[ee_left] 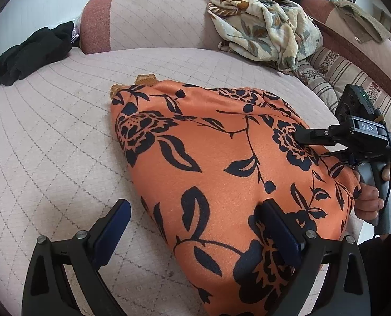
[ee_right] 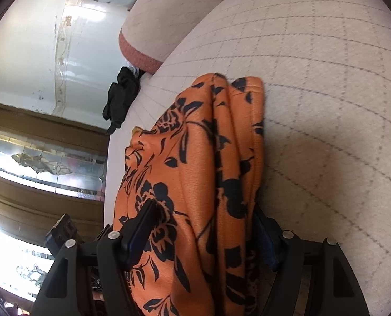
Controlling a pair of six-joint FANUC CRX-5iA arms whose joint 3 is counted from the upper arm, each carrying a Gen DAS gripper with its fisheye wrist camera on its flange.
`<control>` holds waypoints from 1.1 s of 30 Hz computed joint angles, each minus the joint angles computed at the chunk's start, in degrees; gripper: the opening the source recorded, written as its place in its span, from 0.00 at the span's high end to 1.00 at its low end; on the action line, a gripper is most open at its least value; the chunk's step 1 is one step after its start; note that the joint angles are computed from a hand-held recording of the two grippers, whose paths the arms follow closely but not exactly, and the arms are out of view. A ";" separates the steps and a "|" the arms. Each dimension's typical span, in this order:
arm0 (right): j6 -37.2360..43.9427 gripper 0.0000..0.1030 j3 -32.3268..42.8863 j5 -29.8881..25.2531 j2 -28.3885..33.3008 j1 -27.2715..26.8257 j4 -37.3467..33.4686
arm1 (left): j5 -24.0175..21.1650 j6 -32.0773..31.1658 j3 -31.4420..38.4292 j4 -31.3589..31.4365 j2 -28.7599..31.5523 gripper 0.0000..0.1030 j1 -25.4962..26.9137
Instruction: Fold small clothes
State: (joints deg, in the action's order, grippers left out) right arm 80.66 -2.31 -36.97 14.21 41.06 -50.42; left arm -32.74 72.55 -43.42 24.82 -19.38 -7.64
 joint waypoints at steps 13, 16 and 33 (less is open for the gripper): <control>-1.86 0.30 1.27 2.85 1.13 3.56 3.01 | 0.72 -1.80 0.07 3.24 1.80 0.04 -0.80; -6.36 0.32 1.20 4.66 1.19 5.83 7.98 | 1.47 -4.20 -0.85 6.15 1.80 0.04 -0.81; -6.76 0.54 -1.43 18.76 -4.45 13.47 8.66 | -6.05 -2.80 -2.18 6.45 -9.78 0.63 7.61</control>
